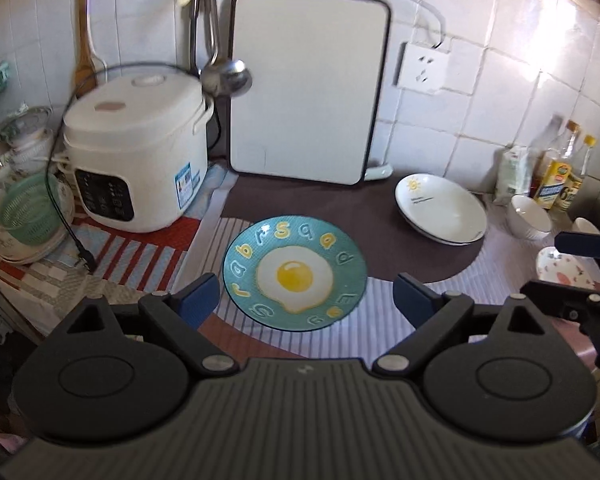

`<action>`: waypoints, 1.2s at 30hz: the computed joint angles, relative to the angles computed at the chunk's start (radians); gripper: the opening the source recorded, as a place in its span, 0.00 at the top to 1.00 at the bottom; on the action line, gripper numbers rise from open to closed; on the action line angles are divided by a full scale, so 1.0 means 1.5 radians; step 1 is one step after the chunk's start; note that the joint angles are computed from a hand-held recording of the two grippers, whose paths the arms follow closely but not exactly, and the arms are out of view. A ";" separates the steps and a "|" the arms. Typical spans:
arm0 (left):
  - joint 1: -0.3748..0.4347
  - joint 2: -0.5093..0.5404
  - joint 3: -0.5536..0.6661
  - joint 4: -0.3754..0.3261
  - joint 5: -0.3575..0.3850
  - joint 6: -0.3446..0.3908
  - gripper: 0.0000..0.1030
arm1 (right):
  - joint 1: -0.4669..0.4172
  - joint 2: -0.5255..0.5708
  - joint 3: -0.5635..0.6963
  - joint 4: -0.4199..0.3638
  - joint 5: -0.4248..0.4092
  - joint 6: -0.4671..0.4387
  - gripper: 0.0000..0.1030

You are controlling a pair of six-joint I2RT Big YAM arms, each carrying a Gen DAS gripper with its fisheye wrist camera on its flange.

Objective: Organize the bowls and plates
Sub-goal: 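Reach the left tool to the teal egg plate rim while the right tool grasps it too, then lift the teal plate with the left tool while the right tool carries it, then set down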

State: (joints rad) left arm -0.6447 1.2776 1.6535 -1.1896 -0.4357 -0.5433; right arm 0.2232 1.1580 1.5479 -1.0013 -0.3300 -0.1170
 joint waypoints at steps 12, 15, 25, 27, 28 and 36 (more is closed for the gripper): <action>0.092 0.050 -0.125 0.173 0.019 0.147 0.32 | 0.018 0.089 -0.127 0.252 -0.034 0.199 0.13; 0.109 0.082 -0.117 0.176 0.031 0.158 0.31 | 0.026 0.125 -0.125 0.268 -0.029 0.180 0.19; 0.174 0.169 -0.071 0.122 0.102 0.136 0.27 | 0.033 0.223 -0.067 0.196 -0.010 0.195 0.52; 0.189 0.191 -0.042 0.077 0.155 0.144 0.36 | 0.034 0.230 -0.062 0.192 -0.017 0.184 0.58; 0.193 0.194 -0.039 0.075 0.164 0.142 0.45 | 0.034 0.235 -0.056 0.183 -0.021 0.178 0.64; 0.206 0.187 -0.044 0.078 0.194 0.105 0.72 | 0.029 0.259 -0.029 0.156 -0.046 0.233 0.83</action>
